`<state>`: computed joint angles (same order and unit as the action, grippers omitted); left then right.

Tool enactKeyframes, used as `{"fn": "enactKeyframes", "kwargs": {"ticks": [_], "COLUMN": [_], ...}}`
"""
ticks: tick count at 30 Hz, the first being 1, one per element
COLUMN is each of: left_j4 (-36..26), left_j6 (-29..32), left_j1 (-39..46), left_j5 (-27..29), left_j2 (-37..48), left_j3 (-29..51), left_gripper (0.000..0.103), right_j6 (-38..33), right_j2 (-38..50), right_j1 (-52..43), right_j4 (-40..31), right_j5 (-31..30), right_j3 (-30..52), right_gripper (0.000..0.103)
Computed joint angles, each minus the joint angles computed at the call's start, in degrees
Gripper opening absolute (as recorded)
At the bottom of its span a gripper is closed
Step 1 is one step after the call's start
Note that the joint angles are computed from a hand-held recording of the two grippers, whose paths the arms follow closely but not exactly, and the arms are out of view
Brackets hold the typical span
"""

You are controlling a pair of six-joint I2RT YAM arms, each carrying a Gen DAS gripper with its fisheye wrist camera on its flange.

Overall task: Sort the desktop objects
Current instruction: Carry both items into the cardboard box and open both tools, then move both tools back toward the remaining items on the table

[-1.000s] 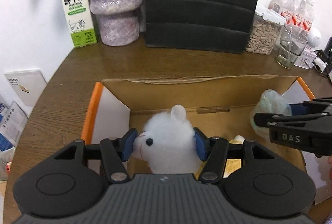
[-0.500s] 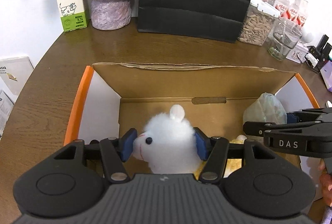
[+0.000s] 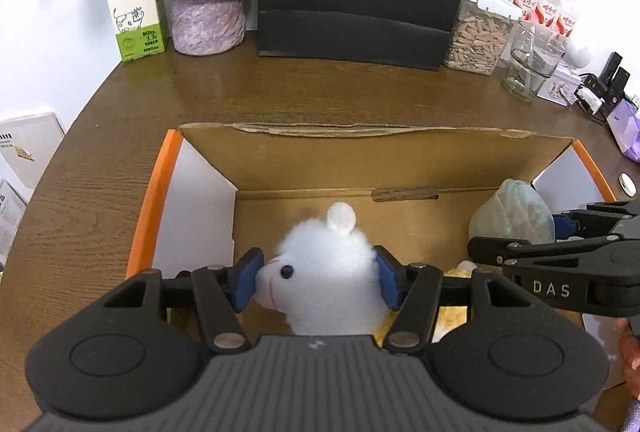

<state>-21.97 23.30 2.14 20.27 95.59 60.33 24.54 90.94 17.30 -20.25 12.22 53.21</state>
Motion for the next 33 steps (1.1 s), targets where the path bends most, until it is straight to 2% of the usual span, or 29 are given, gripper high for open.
{"fn": "enactKeyframes", "kwargs": {"ticks": [2, 4, 5, 6, 9, 11, 12, 17, 24, 30, 33], "left_j4": [0.6, 0.9, 1.0, 1.2, 2.4, 2.3, 2.2, 2.3, 1.8, -3.7, -8.2], "left_j6": [0.2, 0.4, 0.4, 0.4, 0.4, -0.3, -0.4, -0.5, 2.1, 8.0, 12.4], "left_j1": [-0.1, 0.0, 0.0, 0.0, 0.2, 1.1, 1.8, 3.2, 8.1, 19.0, 27.0], "left_j5": [-0.3, -0.1, -0.2, -0.3, -0.9, 0.0, 1.5, 2.9, 8.7, 21.0, 28.6], "left_j2": [-1.0, -2.2, -2.8, -3.5, -5.9, -7.2, -8.1, -13.1, -22.4, -29.7, -31.7], "left_j3": [-0.8, -1.5, -1.8, -2.1, -3.5, -3.8, -4.0, -5.6, -9.7, -11.8, -12.5], "left_gripper": [0.062, 0.065, 0.070, 0.071, 0.086, 0.101, 0.102, 0.103, 0.103, 0.103, 0.103], "right_j6": [-0.2, -0.2, -0.4, -0.4, -0.2, 0.0, -0.1, -0.2, 1.8, 3.8, 8.7], "right_j2": [-0.8, -1.8, -2.5, -3.1, -4.8, -5.9, -6.8, -11.5, -19.5, -28.7, -33.9], "right_j1": [0.6, 1.2, 1.6, 2.0, 2.6, 2.7, 2.8, 4.5, 10.1, 23.4, 32.5], "right_j4": [0.0, 0.0, 0.0, 0.1, -1.0, -2.1, -2.4, -3.9, -7.5, -12.3, -16.4], "right_j5": [0.7, 2.0, 2.6, 3.2, 4.5, 5.0, 5.1, 5.7, 10.2, 24.8, 31.6], "right_j3": [-0.3, -0.7, -1.1, -1.3, -1.4, -1.4, -1.6, -2.8, -4.2, -6.2, -7.6], "right_gripper": [0.057, 0.072, 0.086, 0.095, 0.098, 0.100, 0.102, 0.103, 0.103, 0.103, 0.103]}}
